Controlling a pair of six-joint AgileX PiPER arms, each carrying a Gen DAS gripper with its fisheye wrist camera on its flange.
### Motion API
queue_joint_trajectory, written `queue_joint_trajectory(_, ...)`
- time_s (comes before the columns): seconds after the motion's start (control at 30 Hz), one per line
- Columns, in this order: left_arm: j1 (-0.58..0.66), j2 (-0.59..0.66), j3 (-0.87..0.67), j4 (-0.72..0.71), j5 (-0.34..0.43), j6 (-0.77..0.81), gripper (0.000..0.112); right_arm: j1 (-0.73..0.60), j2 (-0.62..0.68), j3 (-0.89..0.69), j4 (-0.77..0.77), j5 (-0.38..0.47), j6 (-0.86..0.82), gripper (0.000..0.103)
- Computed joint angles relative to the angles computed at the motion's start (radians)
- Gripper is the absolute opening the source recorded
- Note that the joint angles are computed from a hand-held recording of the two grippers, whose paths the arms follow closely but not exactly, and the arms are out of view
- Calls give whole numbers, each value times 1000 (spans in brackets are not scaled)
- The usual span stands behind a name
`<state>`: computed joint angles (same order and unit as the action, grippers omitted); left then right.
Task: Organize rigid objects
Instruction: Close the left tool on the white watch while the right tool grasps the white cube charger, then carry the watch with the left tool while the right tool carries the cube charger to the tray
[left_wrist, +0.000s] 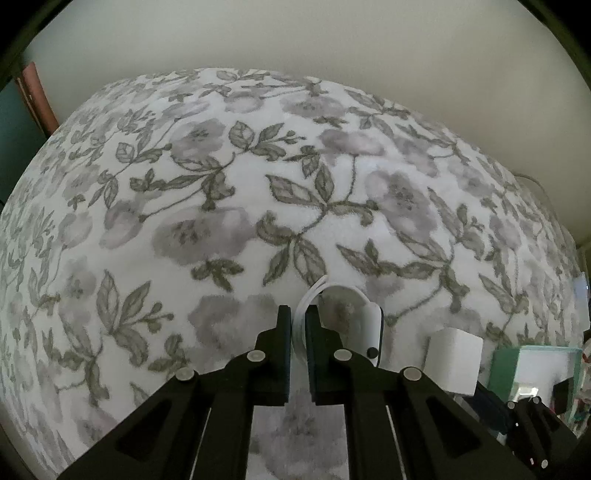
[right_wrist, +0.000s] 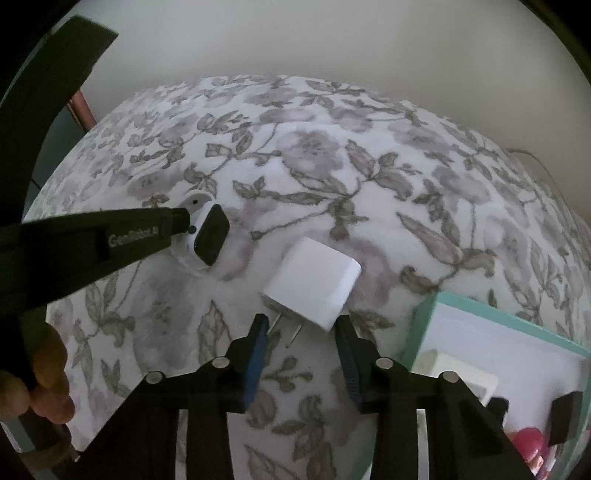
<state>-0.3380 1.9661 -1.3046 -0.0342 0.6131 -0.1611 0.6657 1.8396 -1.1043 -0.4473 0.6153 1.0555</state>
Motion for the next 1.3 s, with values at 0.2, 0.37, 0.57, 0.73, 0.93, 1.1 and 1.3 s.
queue_joint_trajectory(0.2,24,-51,22,-40,51,26,7,23,-66,52,-7,-10,47,33)
queue_joint_trajectory(0.37,47,-113,40,-36,78,13,7,46,-130,87,-11,-2,76,32)
queue_joint_trajectory(0.57,53,-196,60,-53,124,19,7,84,-203,111,-10,45,117,32)
queue_joint_trajectory(0.73,42,-301,116,-48,144,8,7,141,-292,150,-37,87,198,32)
queue_joint_trajectory(0.93,-15,-431,187,-22,159,-30,7,260,-442,218,-103,208,358,32)
queue_joint_trajectory(1.1,-117,-531,242,15,160,-82,7,341,-556,282,-124,331,478,32)
queue_joint_trajectory(1.3,-300,-600,290,78,163,-183,8,455,-697,360,-129,492,635,32)
